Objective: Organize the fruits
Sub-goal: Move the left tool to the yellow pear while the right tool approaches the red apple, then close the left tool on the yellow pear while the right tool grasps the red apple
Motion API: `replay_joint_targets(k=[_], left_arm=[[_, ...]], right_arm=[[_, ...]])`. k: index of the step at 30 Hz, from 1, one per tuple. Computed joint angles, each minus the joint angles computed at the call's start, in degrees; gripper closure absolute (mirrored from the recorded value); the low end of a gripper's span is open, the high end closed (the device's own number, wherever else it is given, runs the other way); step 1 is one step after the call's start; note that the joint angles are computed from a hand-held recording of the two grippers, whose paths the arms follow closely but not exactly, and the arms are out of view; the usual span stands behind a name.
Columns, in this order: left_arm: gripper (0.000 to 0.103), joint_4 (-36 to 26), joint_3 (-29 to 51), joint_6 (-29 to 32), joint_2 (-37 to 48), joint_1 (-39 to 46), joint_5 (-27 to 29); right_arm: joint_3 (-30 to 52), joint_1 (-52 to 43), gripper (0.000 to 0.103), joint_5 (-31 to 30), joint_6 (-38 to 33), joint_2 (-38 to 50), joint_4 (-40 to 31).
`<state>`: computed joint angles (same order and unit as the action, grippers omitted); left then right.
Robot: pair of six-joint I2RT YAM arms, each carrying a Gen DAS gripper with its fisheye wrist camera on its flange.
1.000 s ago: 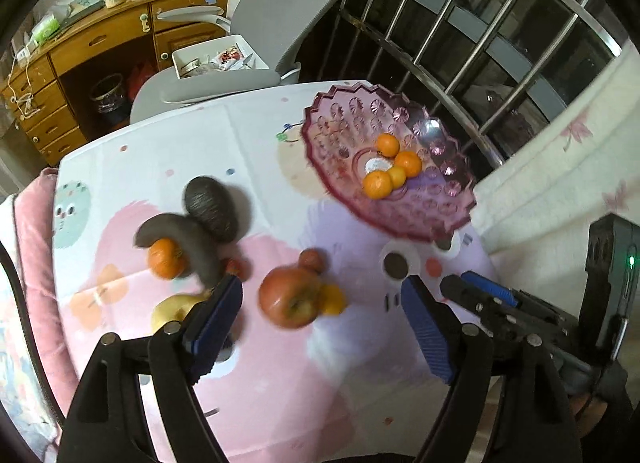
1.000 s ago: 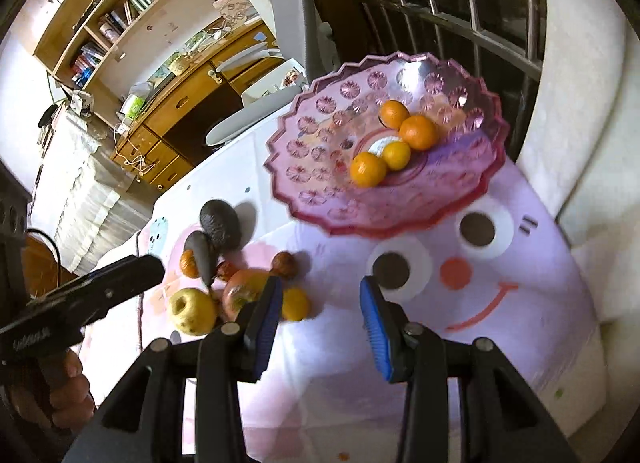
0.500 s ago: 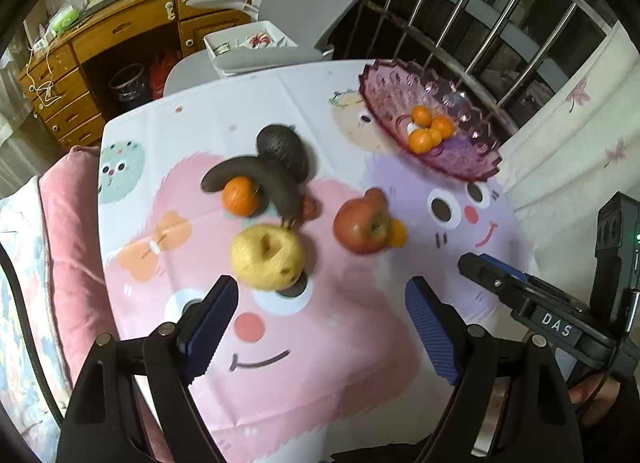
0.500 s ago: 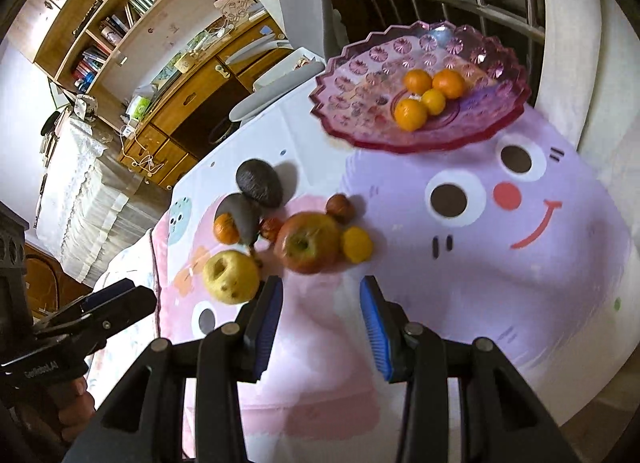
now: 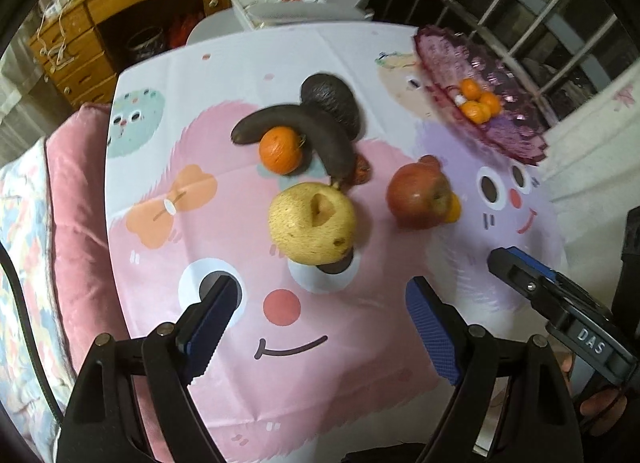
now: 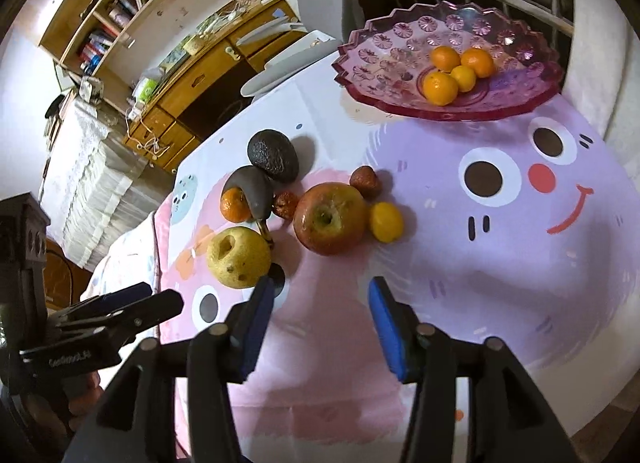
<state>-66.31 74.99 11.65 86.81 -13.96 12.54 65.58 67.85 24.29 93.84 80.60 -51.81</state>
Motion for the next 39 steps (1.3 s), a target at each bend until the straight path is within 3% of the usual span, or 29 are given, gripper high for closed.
replay_joint_targets(k=[9,15,21,32,39], left_arm=[[0.018,3.66,0.33,-4.72,8.49,-2.41,-1.04],[0.018,7.15,0.35,-7.32,12.62,-2.32,-0.92],[0.018,10.74,-0.36,-8.67,14.80,-1.85,-0.36],[0.018,18.26,-3.35,-10.97,16.30,-1.74,1.91],[0.031,21.87,-5.18,-12.51,16.44,-1.80,5.01]], right_arm=[[-0.39,-7.23,0.035,-5.69,-10.68,3.15,2.26],[0.27,-10.76,0.027,-6.20,-20.17,6.42,3.63],[0.06,-13.47,0.026,-6.60,-27.61,9.29,6.34],[-1.85,-14.66,0.021,-5.92,-34.66,11.02,12.00],[-1.37,-15.19,0.021,-5.86,-37.31,11.96,12.71]])
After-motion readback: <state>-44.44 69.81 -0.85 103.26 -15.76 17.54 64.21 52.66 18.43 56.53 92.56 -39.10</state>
